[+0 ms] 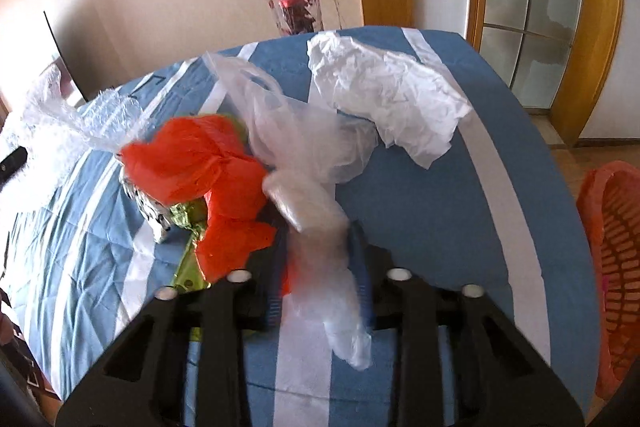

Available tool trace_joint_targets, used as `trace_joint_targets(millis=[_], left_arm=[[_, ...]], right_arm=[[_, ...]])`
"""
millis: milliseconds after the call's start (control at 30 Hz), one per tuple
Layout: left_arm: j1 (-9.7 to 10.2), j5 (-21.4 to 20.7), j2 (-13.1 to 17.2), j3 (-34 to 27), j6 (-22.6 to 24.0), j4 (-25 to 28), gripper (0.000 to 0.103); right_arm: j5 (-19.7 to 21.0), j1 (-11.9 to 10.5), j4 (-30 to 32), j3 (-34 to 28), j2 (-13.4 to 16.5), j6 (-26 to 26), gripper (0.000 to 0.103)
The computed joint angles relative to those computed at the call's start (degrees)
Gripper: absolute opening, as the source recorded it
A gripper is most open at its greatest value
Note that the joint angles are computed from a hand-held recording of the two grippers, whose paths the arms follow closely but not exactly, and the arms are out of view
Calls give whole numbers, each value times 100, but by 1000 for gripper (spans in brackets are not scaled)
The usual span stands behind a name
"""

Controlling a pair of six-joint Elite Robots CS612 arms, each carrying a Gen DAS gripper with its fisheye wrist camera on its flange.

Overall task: Collect trash
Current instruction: 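Grasp the bubble wrap with the left tool while the right grasps a clear plastic bag, then carry the bubble wrap to the basket and release with the left tool while the right drops the clear bag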

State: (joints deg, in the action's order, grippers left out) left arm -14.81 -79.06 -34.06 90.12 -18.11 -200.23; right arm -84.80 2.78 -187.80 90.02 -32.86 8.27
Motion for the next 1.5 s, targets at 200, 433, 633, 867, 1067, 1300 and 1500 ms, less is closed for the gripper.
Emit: trace_joint_targets(millis=[200, 433, 633, 867, 1067, 1300, 1500], left_arm=[[-38, -36, -35, 49, 38, -53, 7], [-95, -126, -112, 142, 64, -179, 7], [-178, -239, -201, 267, 94, -322, 7], [-327, -403, -293, 396, 148, -434, 7], [-496, -586, -323, 441, 242, -444, 7], [-690, -845, -332, 447, 343, -426, 7], [-886, -1064, -325, 432, 456, -358, 7]], right_arm=[[22, -13, -220, 172, -75, -54, 14], [152, -52, -836, 558, -305, -73, 13], [128, -111, -1256, 846, -451, -60, 13], [64, -217, -1694, 1195, -588, 87, 13], [-14, -347, -2060, 1487, -701, 227, 13], [-127, -500, -2407, 1740, -762, 394, 13], [-222, -653, -2653, 1948, -798, 519, 13]])
